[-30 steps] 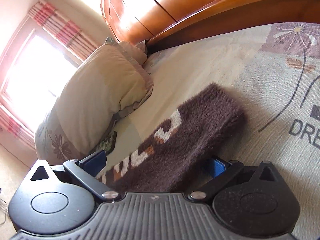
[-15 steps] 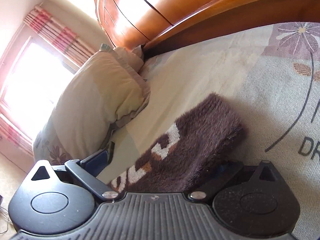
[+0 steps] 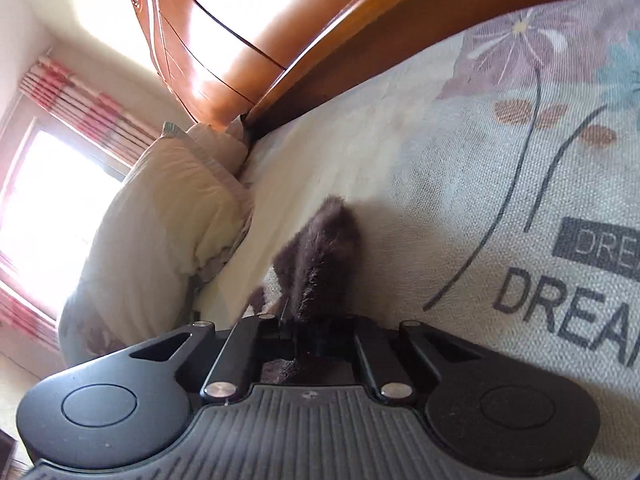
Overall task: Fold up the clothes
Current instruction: 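Close the right gripper on the sleeve cuff, then lift the sleeve with the right gripper and carry it over the sweater body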
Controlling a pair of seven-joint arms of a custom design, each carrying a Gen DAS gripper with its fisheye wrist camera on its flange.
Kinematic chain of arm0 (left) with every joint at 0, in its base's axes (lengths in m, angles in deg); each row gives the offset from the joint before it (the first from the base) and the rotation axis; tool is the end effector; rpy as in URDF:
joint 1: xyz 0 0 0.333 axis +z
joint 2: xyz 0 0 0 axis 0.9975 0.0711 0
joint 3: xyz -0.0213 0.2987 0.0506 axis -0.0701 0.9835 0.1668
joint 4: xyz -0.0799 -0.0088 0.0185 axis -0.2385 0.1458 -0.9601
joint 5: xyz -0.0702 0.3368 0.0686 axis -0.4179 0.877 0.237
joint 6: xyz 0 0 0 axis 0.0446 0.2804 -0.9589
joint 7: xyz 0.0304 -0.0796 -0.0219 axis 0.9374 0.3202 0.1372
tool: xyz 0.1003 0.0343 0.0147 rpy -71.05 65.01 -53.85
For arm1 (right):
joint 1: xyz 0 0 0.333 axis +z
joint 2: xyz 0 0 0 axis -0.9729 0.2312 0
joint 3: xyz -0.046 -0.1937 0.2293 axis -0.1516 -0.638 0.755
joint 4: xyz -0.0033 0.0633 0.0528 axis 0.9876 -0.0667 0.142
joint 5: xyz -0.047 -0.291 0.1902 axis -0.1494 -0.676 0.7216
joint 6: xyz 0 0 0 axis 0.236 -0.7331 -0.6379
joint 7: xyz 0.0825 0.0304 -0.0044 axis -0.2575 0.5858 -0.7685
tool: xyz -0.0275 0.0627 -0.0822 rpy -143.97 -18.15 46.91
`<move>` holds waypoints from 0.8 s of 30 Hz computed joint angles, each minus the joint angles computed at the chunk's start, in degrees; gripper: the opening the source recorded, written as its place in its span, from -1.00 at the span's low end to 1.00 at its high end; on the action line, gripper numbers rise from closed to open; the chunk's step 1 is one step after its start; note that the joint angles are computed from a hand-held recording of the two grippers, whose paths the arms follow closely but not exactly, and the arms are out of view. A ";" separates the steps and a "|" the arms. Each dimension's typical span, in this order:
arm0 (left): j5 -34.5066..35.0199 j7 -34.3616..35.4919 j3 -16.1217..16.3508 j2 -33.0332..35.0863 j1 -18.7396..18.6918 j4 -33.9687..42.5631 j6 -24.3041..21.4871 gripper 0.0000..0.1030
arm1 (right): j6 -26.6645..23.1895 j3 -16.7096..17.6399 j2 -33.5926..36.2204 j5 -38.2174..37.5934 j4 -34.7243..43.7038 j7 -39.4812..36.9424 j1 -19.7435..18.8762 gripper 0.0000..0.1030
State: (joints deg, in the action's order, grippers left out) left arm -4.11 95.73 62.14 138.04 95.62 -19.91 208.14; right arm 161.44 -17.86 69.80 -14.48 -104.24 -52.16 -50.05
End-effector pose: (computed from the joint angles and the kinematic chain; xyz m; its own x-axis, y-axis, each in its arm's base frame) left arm 0.7731 0.0231 0.4087 -0.7125 -0.7010 0.0299 -0.5470 0.5283 -0.6493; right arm 0.5957 0.2298 0.3150 -0.5455 -0.2648 -0.7952 0.2313 0.8644 -0.4465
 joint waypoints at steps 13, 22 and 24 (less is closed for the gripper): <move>-0.10 0.96 0.16 -1.89 0.29 -2.92 1.44 0.99 | -2.19 -1.15 2.96 10.26 5.62 -13.66 1.31 -0.85; -2.51 4.44 -0.66 -4.09 2.46 -5.12 1.06 0.99 | -4.32 -1.98 4.12 21.80 11.52 -28.09 2.37 -0.81; -2.73 5.50 -0.78 -3.71 2.95 -3.77 -0.63 0.99 | -4.87 -2.41 3.98 22.53 12.46 -29.81 3.09 -0.81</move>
State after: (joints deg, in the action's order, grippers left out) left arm -6.83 101.23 61.37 134.33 98.57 -23.69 207.51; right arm 156.57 -20.28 73.78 8.05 -91.78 -81.96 -46.96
